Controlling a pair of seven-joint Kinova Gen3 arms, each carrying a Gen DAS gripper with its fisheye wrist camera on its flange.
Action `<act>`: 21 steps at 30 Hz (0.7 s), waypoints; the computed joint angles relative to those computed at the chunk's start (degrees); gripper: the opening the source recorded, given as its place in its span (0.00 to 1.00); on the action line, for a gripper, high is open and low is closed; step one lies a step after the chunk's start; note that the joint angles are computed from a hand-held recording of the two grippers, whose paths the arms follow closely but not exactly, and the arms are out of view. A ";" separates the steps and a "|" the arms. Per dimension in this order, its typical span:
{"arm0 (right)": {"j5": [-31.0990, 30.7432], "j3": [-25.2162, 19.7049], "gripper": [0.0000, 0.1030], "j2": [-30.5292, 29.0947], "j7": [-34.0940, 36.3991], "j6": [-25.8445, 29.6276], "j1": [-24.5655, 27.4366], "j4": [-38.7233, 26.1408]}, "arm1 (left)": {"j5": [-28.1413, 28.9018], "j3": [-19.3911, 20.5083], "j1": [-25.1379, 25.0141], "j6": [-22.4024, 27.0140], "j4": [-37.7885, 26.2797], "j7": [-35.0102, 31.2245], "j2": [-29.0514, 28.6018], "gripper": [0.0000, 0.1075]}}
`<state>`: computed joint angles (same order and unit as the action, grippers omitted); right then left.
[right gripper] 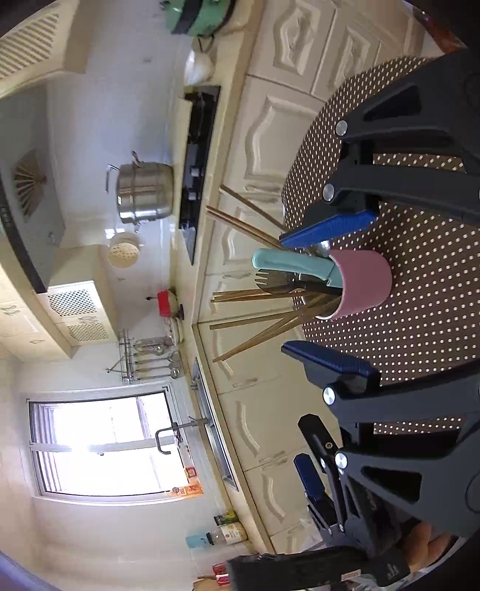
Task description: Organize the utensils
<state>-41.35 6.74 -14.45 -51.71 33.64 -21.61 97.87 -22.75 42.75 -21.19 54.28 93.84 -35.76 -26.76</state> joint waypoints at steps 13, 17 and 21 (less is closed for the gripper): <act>13.95 -5.62 0.76 -16.82 -16.14 -2.29 2.63 9.43 | 7.69 0.46 -1.83 4.99 -1.30 -6.80 -14.08 0.80; 19.41 -9.34 0.80 -21.62 -19.31 -5.26 5.73 11.37 | 9.78 0.14 -3.93 6.54 -3.46 -8.63 -18.45 0.81; 23.47 -11.71 0.83 -25.62 -22.34 -8.77 7.82 13.51 | 10.78 -0.13 -6.31 7.46 -5.79 -11.80 -22.11 0.83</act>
